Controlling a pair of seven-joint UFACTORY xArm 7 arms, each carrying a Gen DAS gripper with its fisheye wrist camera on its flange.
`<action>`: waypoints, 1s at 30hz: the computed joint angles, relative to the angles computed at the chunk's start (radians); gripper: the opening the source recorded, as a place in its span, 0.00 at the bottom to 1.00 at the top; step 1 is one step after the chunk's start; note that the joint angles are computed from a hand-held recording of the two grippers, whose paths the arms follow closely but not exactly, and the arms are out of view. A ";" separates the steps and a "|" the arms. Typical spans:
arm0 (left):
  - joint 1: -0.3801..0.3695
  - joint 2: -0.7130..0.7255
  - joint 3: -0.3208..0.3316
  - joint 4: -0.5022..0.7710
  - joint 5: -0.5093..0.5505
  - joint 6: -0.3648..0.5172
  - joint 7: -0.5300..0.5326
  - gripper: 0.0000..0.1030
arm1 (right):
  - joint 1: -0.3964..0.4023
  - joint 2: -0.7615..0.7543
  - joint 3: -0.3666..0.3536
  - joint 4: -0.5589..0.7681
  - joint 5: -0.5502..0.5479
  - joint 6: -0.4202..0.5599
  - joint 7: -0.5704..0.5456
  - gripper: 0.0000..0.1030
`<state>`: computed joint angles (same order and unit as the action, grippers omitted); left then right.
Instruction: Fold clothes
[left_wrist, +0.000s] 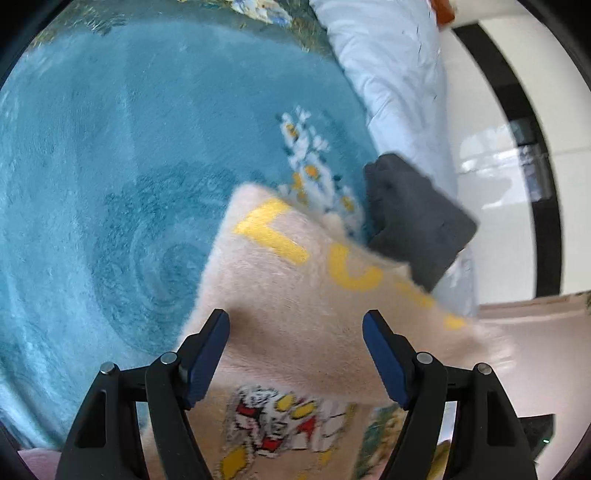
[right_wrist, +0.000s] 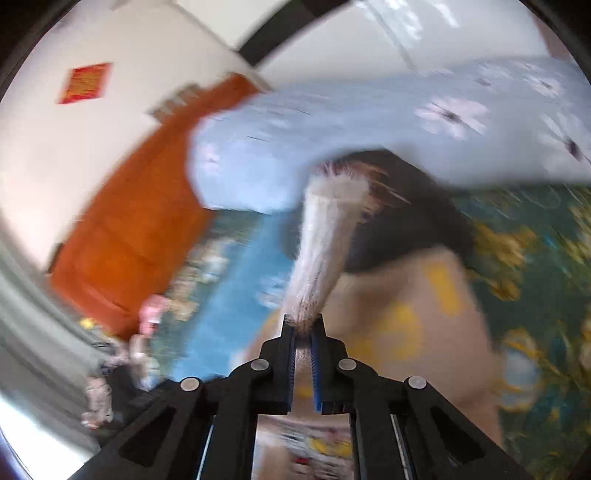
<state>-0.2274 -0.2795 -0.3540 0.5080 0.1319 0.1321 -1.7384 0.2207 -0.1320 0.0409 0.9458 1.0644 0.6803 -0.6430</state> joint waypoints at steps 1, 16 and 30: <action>-0.055 0.031 0.051 0.021 -0.047 0.035 0.058 0.73 | -0.013 0.031 -0.002 -0.011 -0.043 0.000 0.060 0.08; -0.172 0.198 0.166 0.138 -0.363 0.242 0.371 0.75 | -0.065 0.150 0.042 0.014 -0.225 -0.050 0.238 0.08; -0.166 0.039 0.094 0.069 -0.239 0.252 0.255 0.74 | -0.102 -0.045 -0.017 -0.092 -0.304 0.098 0.201 0.29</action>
